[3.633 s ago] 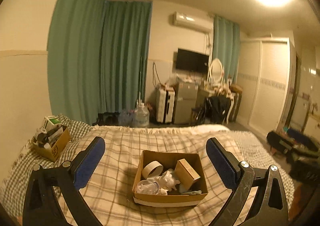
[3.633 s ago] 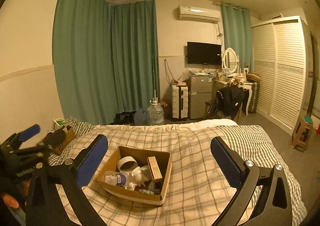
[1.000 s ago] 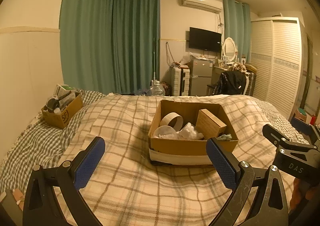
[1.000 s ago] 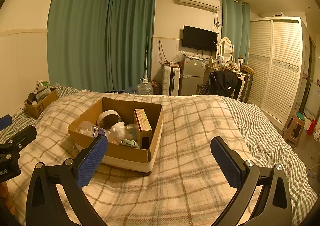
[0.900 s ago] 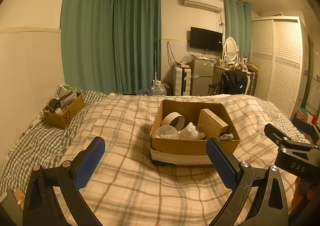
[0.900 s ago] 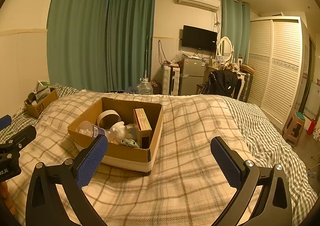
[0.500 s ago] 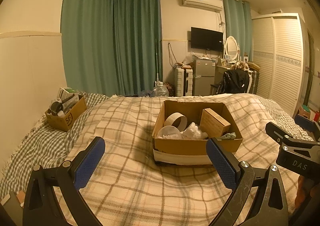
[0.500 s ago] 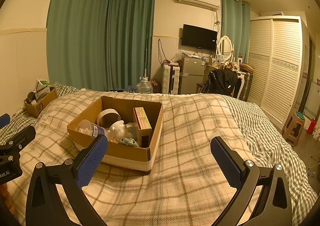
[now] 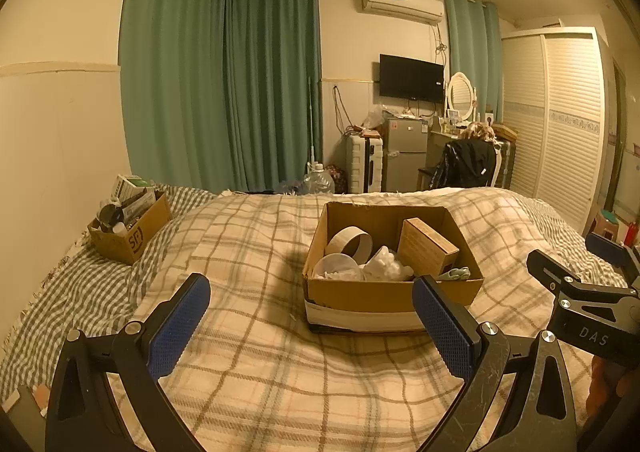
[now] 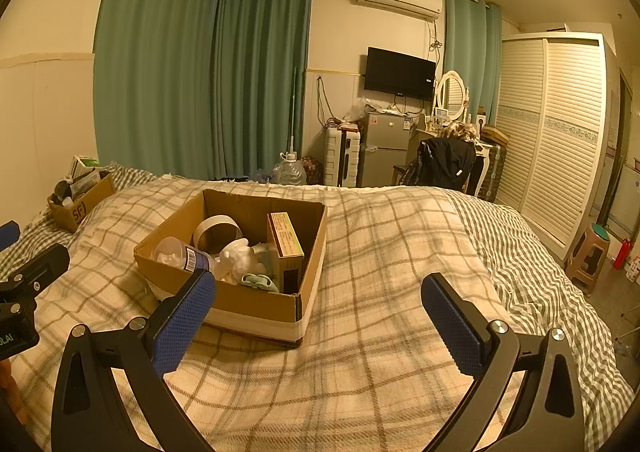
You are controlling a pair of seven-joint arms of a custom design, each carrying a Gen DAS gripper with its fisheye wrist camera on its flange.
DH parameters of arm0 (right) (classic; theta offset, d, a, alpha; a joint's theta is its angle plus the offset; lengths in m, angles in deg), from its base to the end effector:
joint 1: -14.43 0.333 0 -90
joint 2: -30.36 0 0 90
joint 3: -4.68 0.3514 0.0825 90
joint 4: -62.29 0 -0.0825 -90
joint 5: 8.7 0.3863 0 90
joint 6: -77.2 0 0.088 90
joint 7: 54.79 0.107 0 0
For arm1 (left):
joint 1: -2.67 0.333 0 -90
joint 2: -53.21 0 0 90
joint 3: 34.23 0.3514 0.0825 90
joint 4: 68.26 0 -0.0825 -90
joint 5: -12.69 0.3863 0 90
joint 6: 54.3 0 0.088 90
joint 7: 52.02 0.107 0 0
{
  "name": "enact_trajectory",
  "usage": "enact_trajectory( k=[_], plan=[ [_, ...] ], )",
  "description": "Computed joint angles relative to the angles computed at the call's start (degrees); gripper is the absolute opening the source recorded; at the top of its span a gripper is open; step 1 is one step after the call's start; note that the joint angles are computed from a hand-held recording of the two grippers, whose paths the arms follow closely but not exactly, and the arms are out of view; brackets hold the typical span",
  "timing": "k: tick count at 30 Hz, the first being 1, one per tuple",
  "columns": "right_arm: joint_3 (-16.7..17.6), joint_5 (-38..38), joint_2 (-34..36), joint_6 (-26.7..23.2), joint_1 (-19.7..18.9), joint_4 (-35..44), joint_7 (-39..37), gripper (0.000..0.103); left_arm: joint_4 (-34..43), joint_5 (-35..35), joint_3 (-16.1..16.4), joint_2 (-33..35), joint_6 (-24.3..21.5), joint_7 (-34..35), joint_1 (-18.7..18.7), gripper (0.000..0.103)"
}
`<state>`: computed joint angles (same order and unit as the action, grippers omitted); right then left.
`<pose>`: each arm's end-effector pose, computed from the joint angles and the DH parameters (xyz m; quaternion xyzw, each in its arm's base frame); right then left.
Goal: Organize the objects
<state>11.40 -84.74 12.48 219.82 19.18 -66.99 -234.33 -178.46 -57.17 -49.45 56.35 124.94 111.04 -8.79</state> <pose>0.4783 0.1082 0.5779 -0.4432 0.7118 -0.4818 0.2545 0.5740 -0.1931 0.5865 -0.4194 0.7234 -0.4646 0.2915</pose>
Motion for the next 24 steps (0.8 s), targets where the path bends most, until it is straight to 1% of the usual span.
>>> enact_trajectory(
  k=[2,5,9,19,22,24],
  plan=[
    [0.0,0.0,0.1,-0.1,0.0,0.0,0.0,0.103,0.1,-0.9,-0.1,0.0,0.2,1.2,0.0,0.103],
    [0.0,0.0,0.1,-0.1,0.0,0.0,-0.1,0.103,-0.1,-0.4,0.0,-0.1,-0.3,0.5,0.0,0.103],
    [0.0,0.0,0.0,-0.2,0.0,-0.2,-0.1,0.103,-0.1,-1.7,0.0,-0.2,-0.1,2.0,-0.2,0.103],
    [0.1,0.7,0.4,-1.0,0.3,0.2,-1.4,0.103,-0.4,-0.4,0.2,0.0,0.0,0.8,-0.2,0.103],
    [0.0,0.8,0.4,-1.0,0.3,0.3,-1.4,0.103,-0.4,-3.3,0.1,-0.3,-0.8,4.0,0.1,0.103],
    [0.0,0.9,0.4,-0.9,0.3,0.3,-1.4,0.103,-0.2,-3.9,0.0,0.0,0.5,4.8,-0.2,0.103]
  ],
)
